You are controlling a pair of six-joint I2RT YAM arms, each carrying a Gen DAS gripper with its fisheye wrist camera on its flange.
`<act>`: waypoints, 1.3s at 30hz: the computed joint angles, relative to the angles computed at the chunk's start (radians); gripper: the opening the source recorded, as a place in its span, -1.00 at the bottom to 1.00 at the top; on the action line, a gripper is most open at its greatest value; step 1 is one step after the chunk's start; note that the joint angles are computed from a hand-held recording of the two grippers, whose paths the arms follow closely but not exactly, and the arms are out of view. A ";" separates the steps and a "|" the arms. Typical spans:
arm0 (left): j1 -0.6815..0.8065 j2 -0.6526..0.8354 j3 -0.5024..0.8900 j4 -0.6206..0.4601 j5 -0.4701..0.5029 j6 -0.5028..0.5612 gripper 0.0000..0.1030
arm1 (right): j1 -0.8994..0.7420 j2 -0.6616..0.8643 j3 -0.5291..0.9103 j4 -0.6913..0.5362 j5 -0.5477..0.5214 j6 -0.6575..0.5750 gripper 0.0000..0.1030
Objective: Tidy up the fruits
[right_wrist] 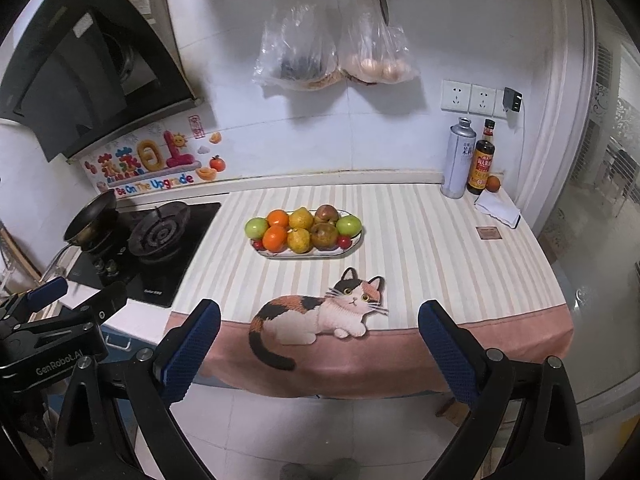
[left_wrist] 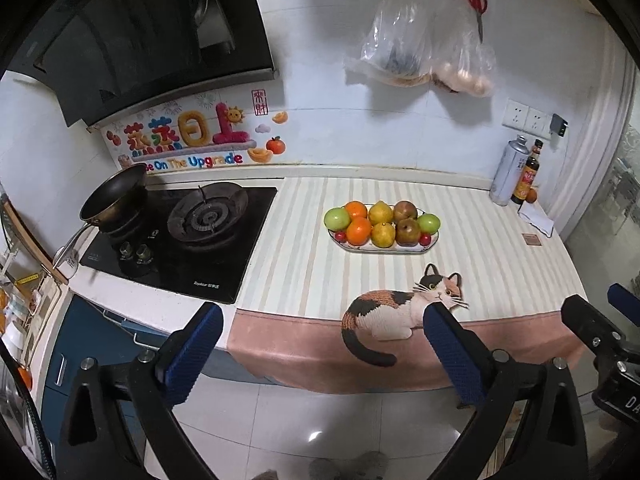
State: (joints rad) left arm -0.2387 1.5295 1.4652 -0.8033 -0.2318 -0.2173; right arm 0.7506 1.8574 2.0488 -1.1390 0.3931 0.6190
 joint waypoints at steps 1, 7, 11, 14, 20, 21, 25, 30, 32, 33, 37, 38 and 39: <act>0.003 0.023 0.019 -0.006 0.002 0.002 0.99 | -0.014 0.018 0.012 -0.001 -0.012 -0.007 0.97; 0.016 0.140 0.105 -0.009 0.020 0.005 0.99 | -0.079 0.105 0.066 0.004 -0.047 -0.043 0.97; 0.020 0.199 0.153 -0.022 0.030 0.009 0.99 | -0.105 0.150 0.096 0.000 -0.062 -0.059 0.97; 0.020 0.222 0.172 -0.027 0.033 0.010 0.99 | -0.111 0.168 0.107 -0.003 -0.068 -0.060 0.97; 0.021 0.245 0.193 -0.033 0.039 0.010 0.99 | -0.113 0.178 0.114 -0.005 -0.071 -0.058 0.97; 0.021 0.246 0.193 -0.030 0.039 0.010 0.99 | -0.112 0.177 0.115 -0.008 -0.072 -0.057 0.97; 0.021 0.248 0.194 -0.031 0.039 0.009 0.99 | -0.109 0.183 0.119 -0.005 -0.074 -0.057 0.97; 0.024 0.246 0.191 -0.028 0.046 0.014 0.99 | -0.095 0.189 0.132 -0.012 -0.071 -0.054 0.97; 0.024 0.246 0.192 -0.031 0.044 0.012 0.99 | -0.092 0.196 0.144 -0.020 -0.071 -0.056 0.97; 0.023 0.246 0.191 -0.030 0.040 0.012 0.99 | -0.090 0.195 0.144 -0.020 -0.071 -0.058 0.97; 0.023 0.228 0.176 -0.021 0.029 0.000 0.99 | -0.088 0.196 0.147 -0.023 -0.070 -0.055 0.97; 0.024 0.221 0.171 -0.023 0.029 -0.004 0.99 | -0.087 0.195 0.145 -0.021 -0.071 -0.053 0.97; 0.026 0.221 0.173 -0.023 0.031 -0.005 0.99 | -0.085 0.196 0.147 -0.021 -0.068 -0.052 0.97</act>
